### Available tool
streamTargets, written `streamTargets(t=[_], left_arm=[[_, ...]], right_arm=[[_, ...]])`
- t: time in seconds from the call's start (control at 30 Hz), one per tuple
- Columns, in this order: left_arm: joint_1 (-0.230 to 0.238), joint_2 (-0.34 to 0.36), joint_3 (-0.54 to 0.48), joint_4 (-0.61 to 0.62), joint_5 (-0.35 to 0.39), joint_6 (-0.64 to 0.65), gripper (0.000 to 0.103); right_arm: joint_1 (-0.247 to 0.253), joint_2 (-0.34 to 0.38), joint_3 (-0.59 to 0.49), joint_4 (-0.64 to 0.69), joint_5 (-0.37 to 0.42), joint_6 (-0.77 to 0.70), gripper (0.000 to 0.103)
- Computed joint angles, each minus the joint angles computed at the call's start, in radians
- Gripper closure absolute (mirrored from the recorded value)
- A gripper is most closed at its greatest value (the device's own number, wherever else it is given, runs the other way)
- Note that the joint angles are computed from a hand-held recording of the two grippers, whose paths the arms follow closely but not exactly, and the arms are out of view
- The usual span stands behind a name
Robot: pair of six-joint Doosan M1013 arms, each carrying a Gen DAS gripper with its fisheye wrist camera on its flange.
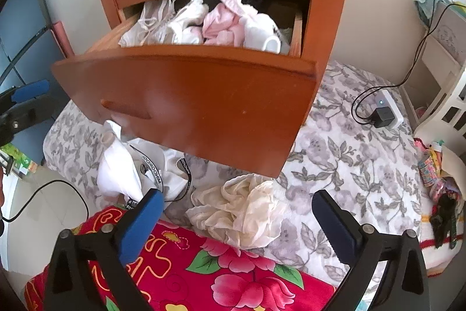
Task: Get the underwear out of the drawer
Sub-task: 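Move both open grippers back toward the open drawer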
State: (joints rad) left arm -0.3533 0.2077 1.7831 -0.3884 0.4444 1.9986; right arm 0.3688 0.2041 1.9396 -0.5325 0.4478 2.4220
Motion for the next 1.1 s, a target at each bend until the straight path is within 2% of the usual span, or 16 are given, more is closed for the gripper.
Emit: streamTargets(t=[0.17,0.33,0.47,0.67,0.77,0.93,1.1], left_arm=[[0.026,-0.007,-0.009,-0.1,-0.048,0.046,0.004],[0.051,0.008,-0.038,-0.102,-0.076,0.001,0.004],[0.069,0.024,-0.052,-0.145,-0.102,0.026,0.003],[0.092,0.037,-0.044,-0.446,-0.16,0.314,0.0],[0.103,0.051,-0.053,-0.572,-0.157,0.425,0.0],[0.113,0.067,-0.078,-0.64,-0.156,0.507,0.0],[0.124,0.09,-0.114,-0.662,-0.125,0.539,0.0]], right_arm=[[-0.007,-0.029,0.014,-0.016,-0.032,0.022,0.0],[-0.007,-0.062,0.017,-0.131,-0.058,0.125,0.0],[-0.012,-0.081,0.01,-0.251,-0.083,0.236,0.0],[-0.016,-0.075,-0.014,-0.398,-0.101,0.335,0.0],[-0.015,-0.059,-0.033,-0.434,-0.093,0.355,0.0],[-0.027,-0.033,-0.069,-0.312,-0.091,0.234,0.0],[-0.037,-0.006,-0.109,-0.278,-0.064,0.202,0.0]])
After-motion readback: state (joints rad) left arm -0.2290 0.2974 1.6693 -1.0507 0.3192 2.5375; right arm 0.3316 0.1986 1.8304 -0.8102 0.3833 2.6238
